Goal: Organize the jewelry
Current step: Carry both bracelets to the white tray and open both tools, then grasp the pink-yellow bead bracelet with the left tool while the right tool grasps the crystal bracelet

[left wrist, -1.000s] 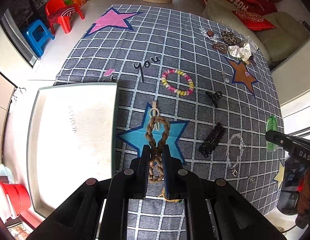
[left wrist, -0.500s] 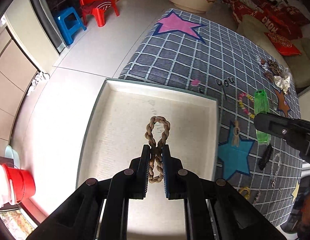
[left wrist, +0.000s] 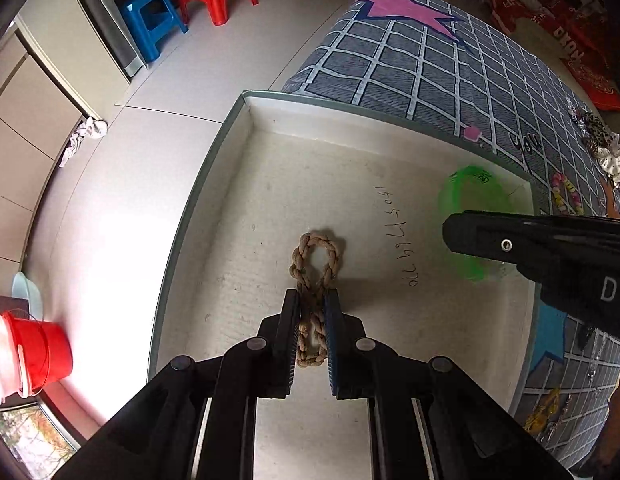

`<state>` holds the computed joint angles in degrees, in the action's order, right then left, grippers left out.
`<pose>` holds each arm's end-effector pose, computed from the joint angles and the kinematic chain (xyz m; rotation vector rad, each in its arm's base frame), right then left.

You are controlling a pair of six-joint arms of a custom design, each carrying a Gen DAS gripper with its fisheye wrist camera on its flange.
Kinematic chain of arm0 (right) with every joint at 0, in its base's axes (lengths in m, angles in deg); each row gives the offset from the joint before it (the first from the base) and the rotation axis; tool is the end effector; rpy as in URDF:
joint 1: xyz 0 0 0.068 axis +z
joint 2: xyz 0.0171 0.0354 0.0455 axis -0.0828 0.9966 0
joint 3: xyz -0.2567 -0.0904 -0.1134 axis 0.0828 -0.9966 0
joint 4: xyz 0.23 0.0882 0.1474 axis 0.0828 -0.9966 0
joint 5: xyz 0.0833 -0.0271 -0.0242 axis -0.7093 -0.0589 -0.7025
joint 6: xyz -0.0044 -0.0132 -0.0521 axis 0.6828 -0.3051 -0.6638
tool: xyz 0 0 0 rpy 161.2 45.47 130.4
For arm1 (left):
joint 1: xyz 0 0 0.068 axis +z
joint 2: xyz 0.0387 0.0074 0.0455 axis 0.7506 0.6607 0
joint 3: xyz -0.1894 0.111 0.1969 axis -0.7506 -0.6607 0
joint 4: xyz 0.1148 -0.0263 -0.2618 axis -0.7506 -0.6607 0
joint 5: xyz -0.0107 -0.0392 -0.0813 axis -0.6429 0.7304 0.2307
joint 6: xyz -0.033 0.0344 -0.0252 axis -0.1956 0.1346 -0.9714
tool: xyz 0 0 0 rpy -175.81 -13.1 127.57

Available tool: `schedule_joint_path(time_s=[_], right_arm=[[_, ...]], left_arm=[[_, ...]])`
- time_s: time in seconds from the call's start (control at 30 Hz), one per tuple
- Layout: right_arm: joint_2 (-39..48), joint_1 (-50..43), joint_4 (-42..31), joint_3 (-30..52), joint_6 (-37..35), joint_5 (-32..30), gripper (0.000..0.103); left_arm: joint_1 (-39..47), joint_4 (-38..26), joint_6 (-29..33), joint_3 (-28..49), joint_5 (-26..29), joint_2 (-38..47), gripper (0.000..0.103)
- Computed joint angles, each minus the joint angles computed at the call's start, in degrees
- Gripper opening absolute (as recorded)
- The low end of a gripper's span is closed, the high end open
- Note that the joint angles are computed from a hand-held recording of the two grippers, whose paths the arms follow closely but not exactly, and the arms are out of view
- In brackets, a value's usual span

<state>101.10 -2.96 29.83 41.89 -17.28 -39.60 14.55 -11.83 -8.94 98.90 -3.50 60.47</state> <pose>0.2349 0.0186 0.1621 0.4054 2.8677 0.5364 0.2910 -0.1968 0.1397 0.7270 2.8287 -0.1101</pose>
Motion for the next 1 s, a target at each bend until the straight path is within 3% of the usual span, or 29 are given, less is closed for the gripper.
schedule_joint_path(time_s=[0.23, 0.3, 0.37, 0.5, 0.57, 0.63, 0.7, 0.77, 1.0], right_arm=[[4.38, -0.26, 2.85, -0.78, 1.09, -2.20, 0.007], [4.49, -0.52, 2.91, -0.81, 1.57, -2.54, 0.007], [5.10, -0.99, 1.94, -0.20, 1.16, -2.68, 0.008], [3.91, -2.18, 0.59, 0.06, 0.12, -3.44, 0.009], [2.24, -3.47, -0.80, 0.26, -0.32, -3.97, 0.021], [-0.27, -4.89, -2.14, 0.23, -0.28, -4.58, 0.044], [-2.90, -6.34, -3.75, 0.27, -0.52, -5.35, 0.047], [-5.86, -8.26, -6.40, 0.74, -1.45, -6.38, 0.047], [-17.72, -17.89, -18.62, 1.19, -7.00, -7.68, 0.069]], left_arm=[[-1.86, 0.52, -0.11, -0.29, -3.27, -0.12, 0.022], [-2.14, -0.64, -0.24, 0.15, -4.44, -0.19, 0.037], [-2.57, -0.44, -1.04, -0.43, -5.74, -1.39, 0.066], [-3.16, -1.86, -1.29, -0.99, -6.40, -3.76, 0.067], [-3.54, -2.91, -1.19, -1.11, -6.87, -4.64, 0.067], [-3.86, -4.02, -1.25, -1.30, -7.24, -5.83, 0.067], [-4.09, -5.14, -1.48, -1.47, -7.13, -7.06, 0.068], [-4.68, -6.12, -2.00, -1.56, -7.55, -8.37, 0.103], [-7.58, -8.48, 0.19, -0.73, -7.23, -11.78, 0.103]])
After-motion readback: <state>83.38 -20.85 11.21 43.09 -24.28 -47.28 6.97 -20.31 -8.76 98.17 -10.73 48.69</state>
